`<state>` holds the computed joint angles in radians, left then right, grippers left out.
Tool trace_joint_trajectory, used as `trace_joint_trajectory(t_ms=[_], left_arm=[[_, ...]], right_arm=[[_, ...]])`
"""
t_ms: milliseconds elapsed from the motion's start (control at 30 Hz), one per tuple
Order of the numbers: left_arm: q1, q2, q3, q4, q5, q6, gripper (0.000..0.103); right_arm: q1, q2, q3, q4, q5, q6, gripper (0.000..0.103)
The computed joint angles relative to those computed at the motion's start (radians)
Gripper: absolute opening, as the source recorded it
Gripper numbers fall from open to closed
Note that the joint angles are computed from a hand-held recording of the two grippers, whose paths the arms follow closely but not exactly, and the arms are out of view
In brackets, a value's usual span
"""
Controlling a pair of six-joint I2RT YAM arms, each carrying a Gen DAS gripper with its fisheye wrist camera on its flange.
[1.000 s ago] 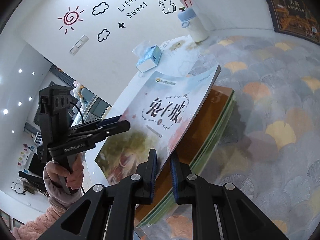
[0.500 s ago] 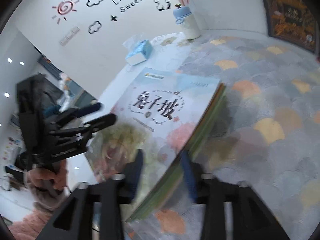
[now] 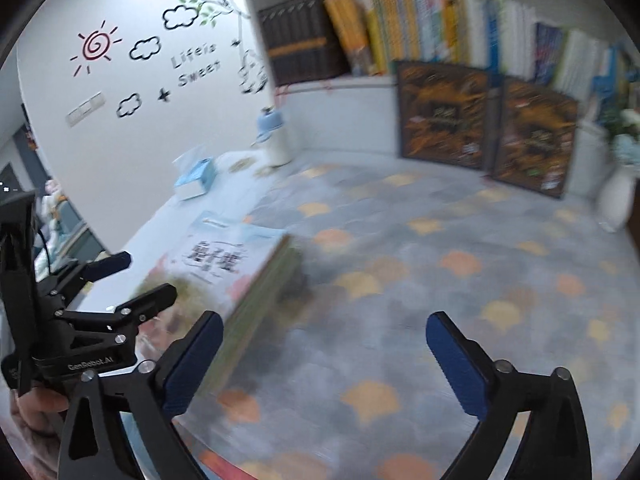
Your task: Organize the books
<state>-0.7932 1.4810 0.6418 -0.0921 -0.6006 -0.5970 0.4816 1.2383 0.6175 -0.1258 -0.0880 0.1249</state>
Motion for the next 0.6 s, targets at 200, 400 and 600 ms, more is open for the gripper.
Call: trace_joint_trajectory(t_ms=[200,400,600], left_arm=[[-0.175,0.176,0.088,0.046,-0.063,-0.152,0.101],[-0.237,0.363,0.189,0.099,-0.011,-0.21,0.101],[-0.277,0.442,0.258,0.067,-0.026,-0.25,0.101]], right_arm=[[-0.183,-0.236,-0.183,-0.042,-0.074,0.007,0.102],[-0.313,-0.364,-0.257,-0.109,-0.082,-0.047,0.102],[-0.359,-0.36,-0.303,-0.084,-0.11,-0.082,0.102]])
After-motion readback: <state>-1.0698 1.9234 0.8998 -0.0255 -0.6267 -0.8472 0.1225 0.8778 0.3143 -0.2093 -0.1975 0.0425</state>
